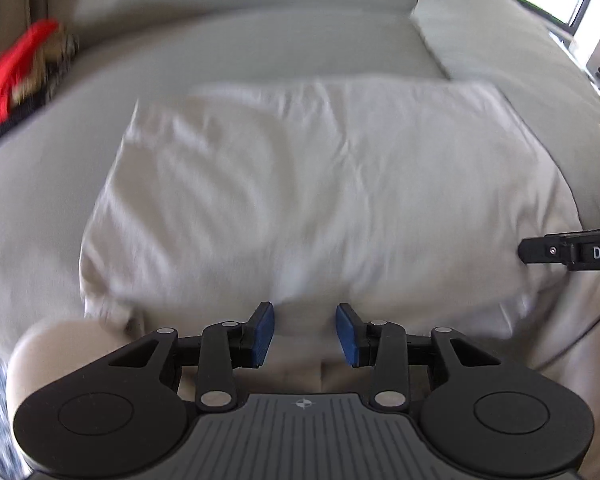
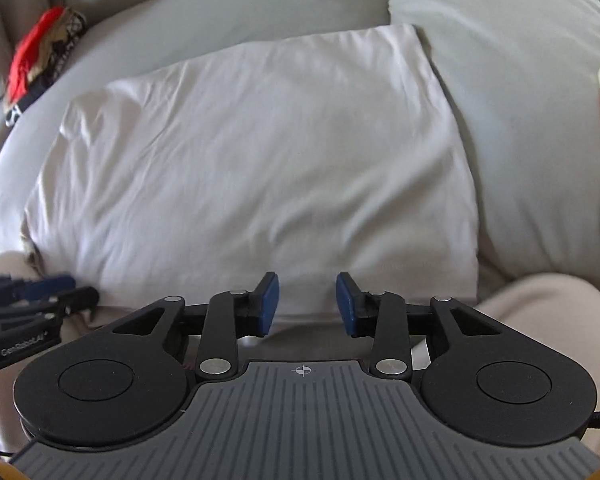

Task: Fold clothes
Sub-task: 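Move both open grippers to the end of the folded shirt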

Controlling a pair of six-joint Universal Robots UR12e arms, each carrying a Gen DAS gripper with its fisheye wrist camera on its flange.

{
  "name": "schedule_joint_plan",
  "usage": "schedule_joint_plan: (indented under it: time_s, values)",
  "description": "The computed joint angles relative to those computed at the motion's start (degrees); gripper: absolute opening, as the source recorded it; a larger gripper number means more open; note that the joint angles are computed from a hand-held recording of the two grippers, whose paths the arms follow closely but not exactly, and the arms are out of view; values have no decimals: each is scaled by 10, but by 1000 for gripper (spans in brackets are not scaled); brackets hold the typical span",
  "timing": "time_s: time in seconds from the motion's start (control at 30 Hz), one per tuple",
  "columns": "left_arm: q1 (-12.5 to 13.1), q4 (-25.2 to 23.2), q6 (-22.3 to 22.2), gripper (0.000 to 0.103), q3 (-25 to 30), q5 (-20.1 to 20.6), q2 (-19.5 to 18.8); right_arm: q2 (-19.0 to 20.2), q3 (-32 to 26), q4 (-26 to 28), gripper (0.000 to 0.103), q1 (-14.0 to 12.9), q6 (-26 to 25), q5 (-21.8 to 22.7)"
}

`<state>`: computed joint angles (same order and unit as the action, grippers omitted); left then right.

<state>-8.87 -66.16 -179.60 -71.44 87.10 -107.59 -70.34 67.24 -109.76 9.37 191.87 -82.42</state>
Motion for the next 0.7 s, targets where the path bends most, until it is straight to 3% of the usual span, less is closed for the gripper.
schedule_joint_plan:
  time_s: [0.07,0.17,0.3,0.37,0.43,0.7]
  values:
    - [17,-1,-20,37,-7,-39,11,-6,7,-40,40,-4,1,33]
    - [50,90,-88,38,-35,-79,28,-2,9,-96,43,-12,27,98]
    - [89,168,-187,40,-40,-80,21,23,-9,-106,44,-14,74,181]
    - [114,196,-246,40,-42,-122,11,35,-18,-98,44,-11,88,214]
    - [139,232,-298,41,-48,-188,-2,47,-32,-80,44,-4,91,220]
    - [174,267,-340,44,-31,-314,-62,83,-84,-20,43,20,94,173]
